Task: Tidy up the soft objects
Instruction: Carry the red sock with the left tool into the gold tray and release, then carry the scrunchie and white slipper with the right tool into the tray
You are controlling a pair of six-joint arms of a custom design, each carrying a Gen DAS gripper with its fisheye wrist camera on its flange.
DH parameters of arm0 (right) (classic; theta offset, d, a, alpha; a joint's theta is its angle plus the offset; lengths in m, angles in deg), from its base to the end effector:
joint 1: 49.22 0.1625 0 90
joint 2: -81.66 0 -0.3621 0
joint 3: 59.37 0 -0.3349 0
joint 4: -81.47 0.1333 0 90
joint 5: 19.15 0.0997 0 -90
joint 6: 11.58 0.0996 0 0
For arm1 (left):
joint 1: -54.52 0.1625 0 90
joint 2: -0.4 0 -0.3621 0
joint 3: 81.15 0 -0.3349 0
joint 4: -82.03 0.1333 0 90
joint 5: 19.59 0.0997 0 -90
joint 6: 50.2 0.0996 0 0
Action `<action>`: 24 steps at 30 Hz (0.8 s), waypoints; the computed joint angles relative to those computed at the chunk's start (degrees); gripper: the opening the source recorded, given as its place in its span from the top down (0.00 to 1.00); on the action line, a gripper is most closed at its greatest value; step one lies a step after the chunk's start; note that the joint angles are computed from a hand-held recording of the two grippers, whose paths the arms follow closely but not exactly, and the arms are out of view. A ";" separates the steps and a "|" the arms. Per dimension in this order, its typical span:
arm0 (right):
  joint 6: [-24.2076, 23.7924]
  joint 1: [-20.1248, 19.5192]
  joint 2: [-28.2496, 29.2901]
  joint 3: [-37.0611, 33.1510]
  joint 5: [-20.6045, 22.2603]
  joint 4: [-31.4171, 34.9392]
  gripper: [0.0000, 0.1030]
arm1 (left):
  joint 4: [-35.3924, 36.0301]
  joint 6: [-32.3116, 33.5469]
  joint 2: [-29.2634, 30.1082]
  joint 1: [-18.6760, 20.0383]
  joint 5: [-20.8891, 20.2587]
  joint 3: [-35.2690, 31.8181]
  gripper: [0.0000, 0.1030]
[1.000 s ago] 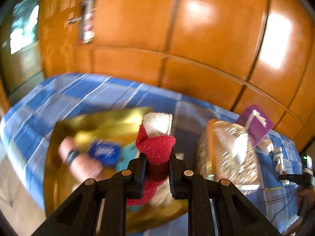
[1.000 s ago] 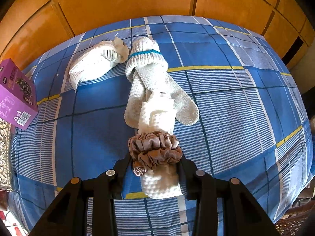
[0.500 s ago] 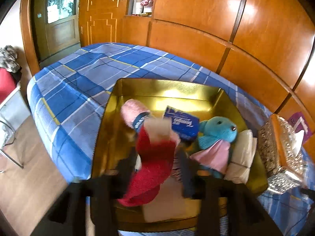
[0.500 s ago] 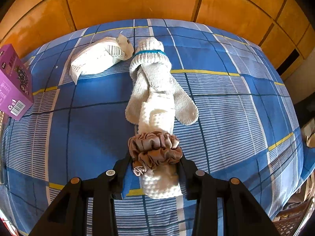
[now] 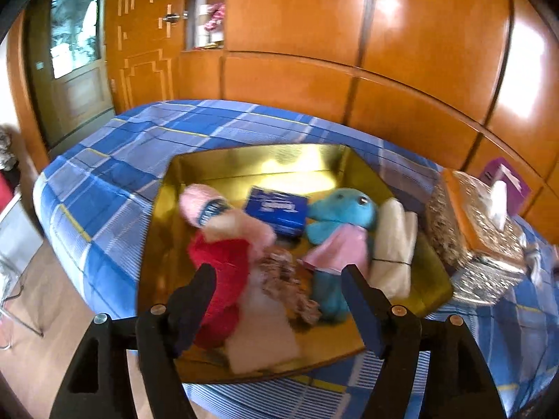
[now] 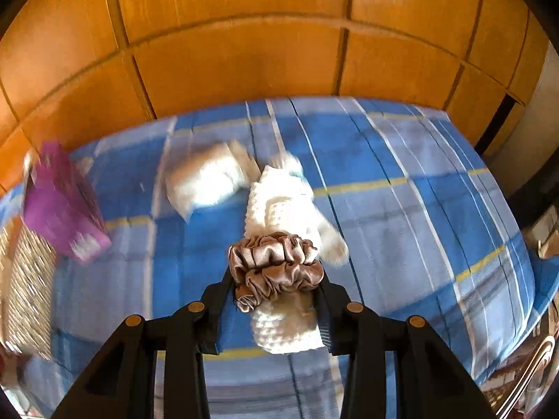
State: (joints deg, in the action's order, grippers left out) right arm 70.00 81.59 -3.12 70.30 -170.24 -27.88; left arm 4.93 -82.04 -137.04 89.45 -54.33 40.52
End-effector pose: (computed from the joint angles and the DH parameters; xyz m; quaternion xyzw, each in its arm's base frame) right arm 0.2567 -0.2268 0.2003 -0.1873 -0.8265 0.3426 0.4056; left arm -0.0063 -0.2669 0.4467 0.1669 0.8699 -0.3350 0.3213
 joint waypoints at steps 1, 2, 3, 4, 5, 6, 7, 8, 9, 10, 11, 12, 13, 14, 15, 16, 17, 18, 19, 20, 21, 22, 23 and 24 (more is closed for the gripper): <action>-1.01 -0.23 0.39 -0.91 -0.49 -0.44 0.63 | 0.22 -0.20 -0.11 -0.36 -0.83 0.14 0.28; -3.24 -0.95 1.28 -2.41 -1.26 -1.70 0.63 | 0.60 -0.45 -0.20 -0.77 -1.43 0.20 0.28; -5.81 -1.74 2.62 -4.37 -1.94 -3.06 0.63 | 1.69 -1.29 -0.47 -1.60 -1.68 0.21 0.28; -8.01 -2.41 3.91 -5.96 -2.34 -4.48 0.63 | 2.20 -1.62 -0.69 -2.22 -1.87 0.32 0.28; -10.78 -3.06 5.47 -7.74 -2.86 -6.53 0.63 | 2.52 -1.80 -0.72 -2.62 -2.05 0.37 0.27; -14.70 -3.61 7.71 -10.07 -3.56 -9.88 0.63 | 3.08 -2.22 -0.80 -3.00 -2.26 0.32 0.26; -17.09 -3.79 9.32 -11.52 -3.85 -12.42 0.63 | 3.56 -2.62 -0.91 -3.37 -2.61 0.21 0.26; -21.61 -3.97 11.93 -13.96 -4.09 -17.35 0.63 | 3.99 -2.95 -1.02 -3.65 -2.78 0.13 0.26; -25.40 -4.01 13.56 -15.26 -3.97 -21.63 0.63 | 4.30 -3.05 -1.08 -3.83 -2.80 0.07 0.26; -29.65 -3.90 15.58 -16.70 -3.55 -26.33 0.63 | 5.09 -3.51 -1.16 -4.18 -2.67 -0.06 0.26; -35.46 -3.81 18.41 -18.87 -2.50 -32.07 0.63 | 5.53 -3.72 -1.24 -4.28 -2.61 -0.16 0.26; -40.22 -3.58 21.26 -21.38 -1.25 -35.90 0.63 | 5.60 -3.65 -1.26 -4.20 -2.71 -0.28 0.26; -43.44 -3.27 23.37 -23.36 -0.20 -38.08 0.63 | 5.82 -3.71 -1.35 -4.17 -2.79 -0.39 0.26; -49.05 -2.91 26.55 -26.04 2.18 -42.40 0.63 | 6.22 -3.90 -1.50 -4.18 -2.74 -0.54 0.26; -52.33 -2.59 28.47 -27.57 3.81 -44.75 0.63 | 6.32 -3.88 -1.60 -4.00 -2.64 -0.60 0.26; -56.17 -2.03 31.04 -29.76 5.82 -46.98 0.63 | 6.56 -4.01 -1.67 -3.90 -2.57 -0.73 0.26; -58.96 -1.47 33.25 -31.53 7.72 -48.49 0.63 | 6.81 -4.10 -1.73 -3.75 -2.46 -0.89 0.26; -61.01 -1.13 34.61 -32.59 9.54 -49.37 0.63 | 7.33 -4.43 -1.80 -3.69 -2.15 -1.08 0.26; -62.69 -0.73 35.95 -33.67 11.20 -49.82 0.63 | 7.57 -4.64 -1.89 -3.58 -1.86 -1.20 0.26; -64.31 -0.14 37.48 -34.80 12.67 -50.11 0.63 | 7.62 -4.66 -1.99 -3.45 -1.70 -1.32 0.26; -65.91 0.51 39.11 -35.95 14.43 -50.21 0.63 | 7.71 -4.65 -2.04 -3.41 -1.56 -1.44 0.26; -66.89 1.13 40.61 -37.03 16.06 -49.62 0.63 | 8.38 -5.26 -2.10 -3.64 -1.18 -1.62 0.25; -67.42 1.77 41.78 -37.67 17.14 -49.12 0.63 | 8.80 -5.75 -2.14 -3.75 -0.80 -1.75 0.22; -67.93 2.36 43.01 -38.44 18.32 -48.59 0.63 | 9.04 -6.04 -2.24 -3.87 -0.59 -1.86 0.22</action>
State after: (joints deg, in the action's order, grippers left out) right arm 2.07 83.94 39.89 31.86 -151.92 -76.47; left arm 13.97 -88.07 -139.28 85.57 -54.93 38.66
